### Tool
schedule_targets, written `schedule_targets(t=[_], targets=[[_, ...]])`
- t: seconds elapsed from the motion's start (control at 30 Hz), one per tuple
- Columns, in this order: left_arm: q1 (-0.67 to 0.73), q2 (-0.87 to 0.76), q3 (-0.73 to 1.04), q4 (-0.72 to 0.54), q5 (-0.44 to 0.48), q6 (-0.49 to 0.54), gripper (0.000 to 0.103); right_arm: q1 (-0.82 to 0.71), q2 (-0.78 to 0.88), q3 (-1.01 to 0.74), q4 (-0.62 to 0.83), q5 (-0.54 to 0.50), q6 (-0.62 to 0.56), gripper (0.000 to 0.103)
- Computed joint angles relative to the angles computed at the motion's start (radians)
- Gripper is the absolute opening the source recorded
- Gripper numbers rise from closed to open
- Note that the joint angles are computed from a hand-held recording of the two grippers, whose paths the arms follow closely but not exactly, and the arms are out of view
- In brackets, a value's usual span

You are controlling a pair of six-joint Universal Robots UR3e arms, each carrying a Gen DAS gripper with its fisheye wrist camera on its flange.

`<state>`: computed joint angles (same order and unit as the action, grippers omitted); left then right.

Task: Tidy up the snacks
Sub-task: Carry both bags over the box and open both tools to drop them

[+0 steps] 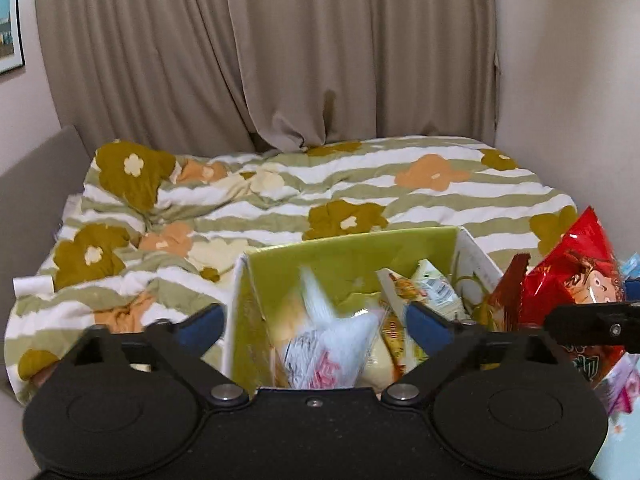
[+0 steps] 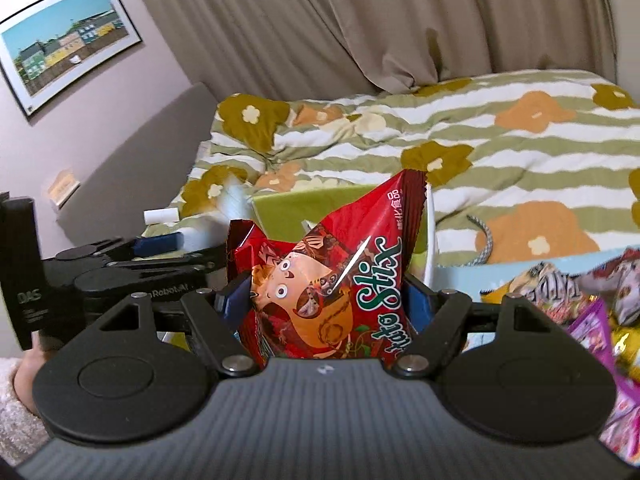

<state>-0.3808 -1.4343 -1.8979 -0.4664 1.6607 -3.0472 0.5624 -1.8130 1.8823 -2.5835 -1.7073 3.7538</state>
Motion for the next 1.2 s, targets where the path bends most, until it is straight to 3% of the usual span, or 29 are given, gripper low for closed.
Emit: schedule_targets(t=[0.3, 0.53, 0.63, 0.67, 0.77, 1.2], targets=[[0.118, 0.212, -0.119, -0.11, -0.11, -0.009, 0.102, 0.081, 0.086, -0.074, 0.066, -0.064, 0.071, 0.092], [0.114, 0.351, -0.14, -0.195, -0.039, -0.083, 0.103, 0.123, 0.11, -0.11, 0.058, -0.047, 0.066, 0.093], [0.114, 0.381, -0.143, -0.216, -0.019, -0.111, 0.103, 0.148, 0.127, -0.126, 0.052, -0.057, 0.09, 0.097], [0.113, 0.389, -0.142, -0.23, -0.01, -0.121, 0.103, 0.155, 0.131, -0.123, 0.045, -0.057, 0.097, 0.103], [0.118, 0.42, -0.155, -0.269, -0.004, -0.137, 0.103, 0.179, 0.131, -0.094, 0.02, -0.069, 0.112, 0.103], [0.247, 0.58, -0.233, -0.337, -0.164, -0.066, 0.103, 0.31, 0.109, -0.059, 0.031, -0.265, 0.205, 0.103]])
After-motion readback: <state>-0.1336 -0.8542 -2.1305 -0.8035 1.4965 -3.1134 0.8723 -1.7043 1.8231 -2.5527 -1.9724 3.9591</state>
